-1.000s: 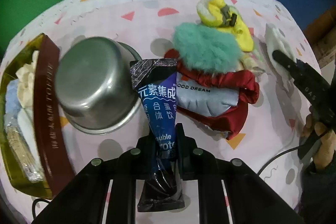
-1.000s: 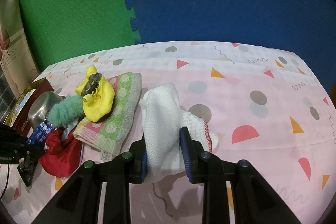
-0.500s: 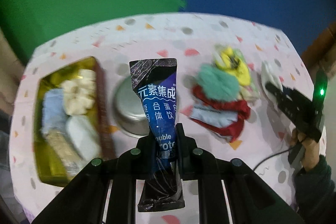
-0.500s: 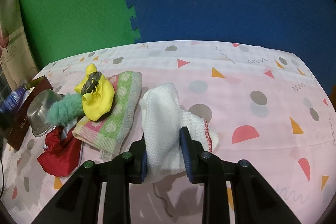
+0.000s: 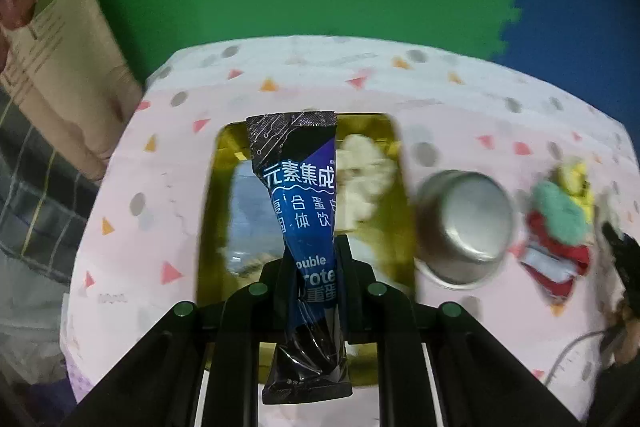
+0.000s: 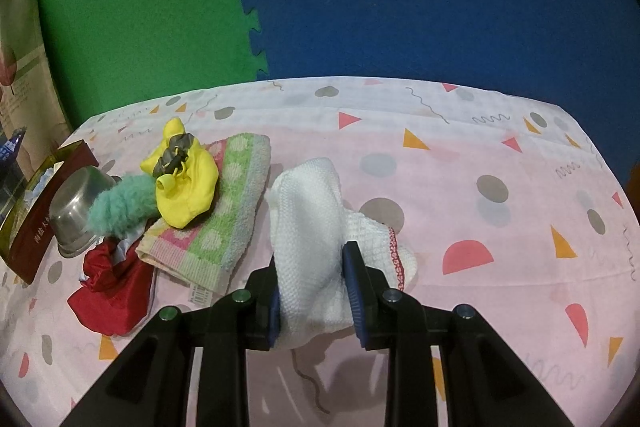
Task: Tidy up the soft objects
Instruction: 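Carry the drink sachet into the gold tin and open the left gripper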
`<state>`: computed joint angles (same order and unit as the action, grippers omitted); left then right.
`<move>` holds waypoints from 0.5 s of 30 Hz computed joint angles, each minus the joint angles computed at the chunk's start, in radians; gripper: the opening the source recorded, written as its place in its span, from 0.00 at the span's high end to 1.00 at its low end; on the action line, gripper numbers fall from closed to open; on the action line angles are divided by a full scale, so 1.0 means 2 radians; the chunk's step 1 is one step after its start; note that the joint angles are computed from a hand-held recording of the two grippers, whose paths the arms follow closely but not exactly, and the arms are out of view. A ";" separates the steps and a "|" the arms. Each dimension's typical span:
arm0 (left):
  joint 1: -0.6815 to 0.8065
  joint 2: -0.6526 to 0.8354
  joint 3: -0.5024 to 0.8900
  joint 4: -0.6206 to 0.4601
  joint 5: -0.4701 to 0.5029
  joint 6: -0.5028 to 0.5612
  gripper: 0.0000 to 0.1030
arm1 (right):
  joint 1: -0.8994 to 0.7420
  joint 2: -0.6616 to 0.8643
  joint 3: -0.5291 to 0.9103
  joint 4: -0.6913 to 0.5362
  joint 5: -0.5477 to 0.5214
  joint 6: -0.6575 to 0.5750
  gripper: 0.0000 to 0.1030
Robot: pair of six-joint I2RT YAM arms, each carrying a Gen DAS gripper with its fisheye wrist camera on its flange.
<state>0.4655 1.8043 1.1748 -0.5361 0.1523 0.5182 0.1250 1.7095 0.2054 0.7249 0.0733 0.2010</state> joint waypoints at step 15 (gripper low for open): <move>0.018 0.152 0.133 -0.015 -0.024 0.040 0.86 | 0.015 0.001 0.011 -0.021 0.023 -0.006 0.73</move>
